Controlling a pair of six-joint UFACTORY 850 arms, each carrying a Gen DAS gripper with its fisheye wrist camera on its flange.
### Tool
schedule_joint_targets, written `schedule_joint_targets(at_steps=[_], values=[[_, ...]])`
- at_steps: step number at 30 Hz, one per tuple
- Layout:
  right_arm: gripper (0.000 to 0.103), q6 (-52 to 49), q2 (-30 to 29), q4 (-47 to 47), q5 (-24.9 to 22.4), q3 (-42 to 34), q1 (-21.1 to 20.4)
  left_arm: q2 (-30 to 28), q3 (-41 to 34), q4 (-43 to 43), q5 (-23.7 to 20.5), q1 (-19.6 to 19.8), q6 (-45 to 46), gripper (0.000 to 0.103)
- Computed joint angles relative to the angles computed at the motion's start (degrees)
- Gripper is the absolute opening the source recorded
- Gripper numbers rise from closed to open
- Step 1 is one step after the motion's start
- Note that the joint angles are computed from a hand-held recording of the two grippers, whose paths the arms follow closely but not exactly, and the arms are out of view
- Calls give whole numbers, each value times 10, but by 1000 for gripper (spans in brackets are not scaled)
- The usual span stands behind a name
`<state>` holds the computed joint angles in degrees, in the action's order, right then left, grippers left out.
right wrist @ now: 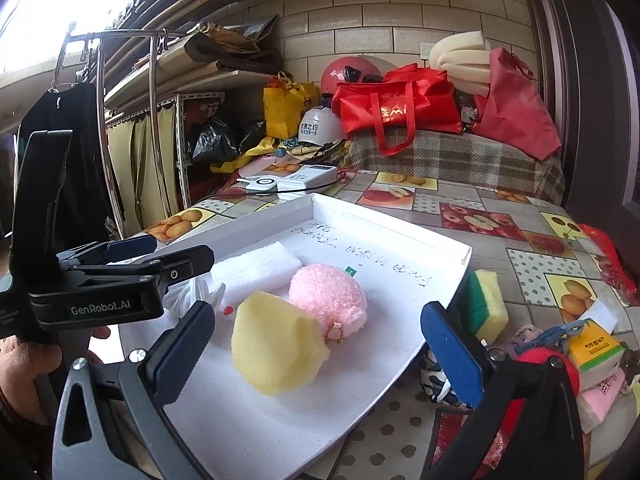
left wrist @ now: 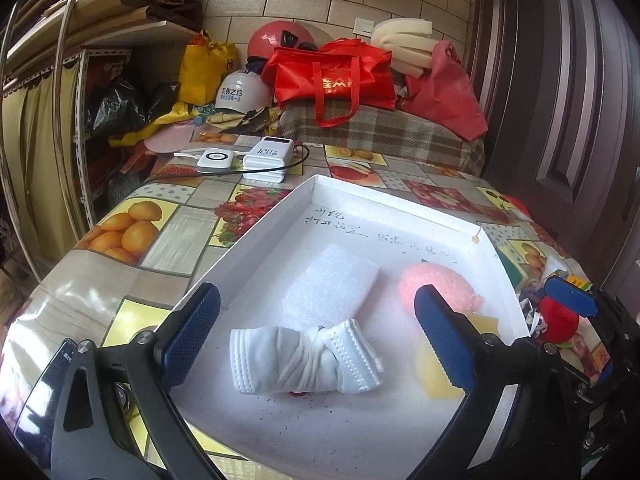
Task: Organize soft objects
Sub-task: 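Withdraw both tools from the box back toward the remaining pile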
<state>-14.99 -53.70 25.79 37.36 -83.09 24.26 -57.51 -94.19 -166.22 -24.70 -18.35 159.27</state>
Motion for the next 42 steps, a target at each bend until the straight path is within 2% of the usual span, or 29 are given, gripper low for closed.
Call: schedule_joint_targets(at_steps=[6, 10, 12, 16, 18, 22, 23, 26, 28, 30, 35, 39, 42], values=[[103, 9, 0, -1, 6, 1, 0, 1, 3, -2, -5, 1, -2, 99], [103, 26, 5, -8, 29, 15, 0, 10, 19, -16, -29, 2, 5, 99], [103, 42, 10, -13, 50, 28, 0, 22, 33, 57, -43, 7, -81, 99], [103, 77, 30, 1, 97, 70, -5, 83, 86, 273, -107, 8, -314, 99], [103, 103, 41, 15, 118, 91, -11, 124, 115, 387, -172, 7, -413, 99], [103, 138, 64, 55, 168, 138, -22, 191, 154, 555, -355, 7, -550, 99], [103, 142, 69, 62, 183, 149, -23, 203, 159, 586, -396, 4, -566, 99], [103, 168, 77, 65, 206, 169, -27, 234, 185, 630, -484, -9, -553, 99], [103, 189, 78, 60, 196, 170, -32, 241, 190, 659, -540, -16, -550, 99], [103, 196, 76, 59, 181, 166, -35, 235, 183, 673, -576, -21, -554, 99], [103, 192, 76, 60, 181, 165, -33, 227, 167, 676, -562, -29, -593, 99], [103, 188, 75, 64, 179, 165, -31, 217, 154, 685, -587, -28, -589, 99], [103, 191, 75, 62, 175, 164, -33, 222, 168, 680, -588, -23, -571, 99]])
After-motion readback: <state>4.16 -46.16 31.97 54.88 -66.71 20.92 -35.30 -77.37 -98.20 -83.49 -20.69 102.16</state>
